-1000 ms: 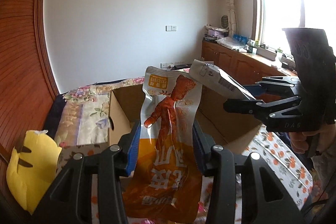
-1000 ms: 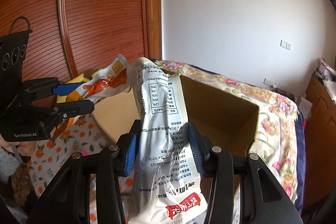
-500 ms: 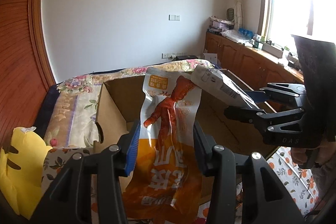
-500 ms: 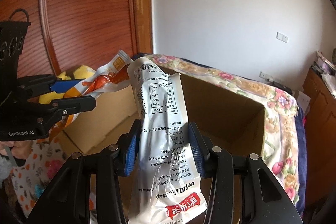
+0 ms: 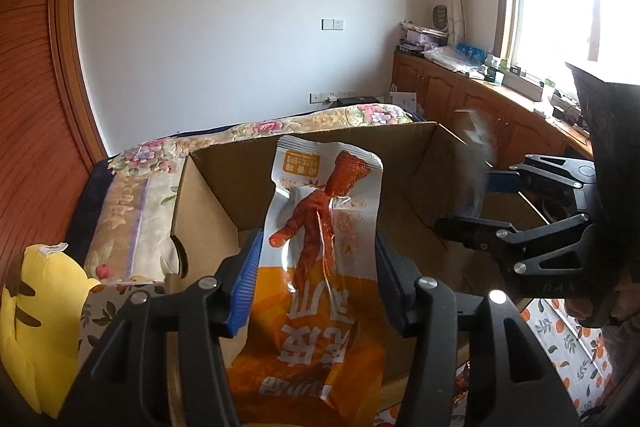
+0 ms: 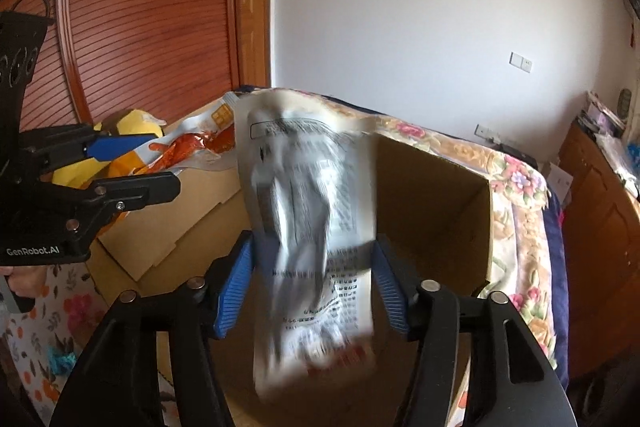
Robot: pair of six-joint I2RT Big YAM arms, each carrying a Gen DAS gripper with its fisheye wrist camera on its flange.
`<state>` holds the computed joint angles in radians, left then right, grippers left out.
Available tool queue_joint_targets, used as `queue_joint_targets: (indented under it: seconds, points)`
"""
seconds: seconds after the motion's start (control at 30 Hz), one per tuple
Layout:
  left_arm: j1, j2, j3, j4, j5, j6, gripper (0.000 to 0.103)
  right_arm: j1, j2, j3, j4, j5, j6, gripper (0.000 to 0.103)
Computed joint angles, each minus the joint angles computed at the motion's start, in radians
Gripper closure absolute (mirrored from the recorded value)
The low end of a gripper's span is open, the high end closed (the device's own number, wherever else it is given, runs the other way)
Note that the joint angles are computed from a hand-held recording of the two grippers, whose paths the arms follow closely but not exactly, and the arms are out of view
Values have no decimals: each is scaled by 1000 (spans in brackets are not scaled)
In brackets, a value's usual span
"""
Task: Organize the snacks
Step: 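Carry both pouches over the cardboard box and open both tools to drop them, then move both tools back to the snacks on the table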
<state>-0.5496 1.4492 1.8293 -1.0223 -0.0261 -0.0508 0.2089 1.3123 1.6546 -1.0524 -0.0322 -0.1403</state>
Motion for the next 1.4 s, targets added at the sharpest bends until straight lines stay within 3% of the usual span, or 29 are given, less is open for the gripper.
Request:
queue_joint_targets:
  seconds: [0.17,0.33,0.57,0.73,1.03,1.4]
  points:
    - [9,4,14,-4,17,22,44,-1,5,7,-13,7,3,39]
    - [11,14,34,-11,12,20,41,1,-11,-5,-9,16,13,28]
    - [-7,-68,-41,12,20,1,39,-1,-81,-43,-5,-10,52,28]
    - [-36,-139,-90,3,1,8,39,26,-158,-68,-26,29,82,28]
    - [-127,-320,-269,-5,-63,-31,36,80,-347,-176,-80,65,169,27]
    - [-225,-462,-506,33,-112,-95,36,253,-552,-423,-137,177,347,27]
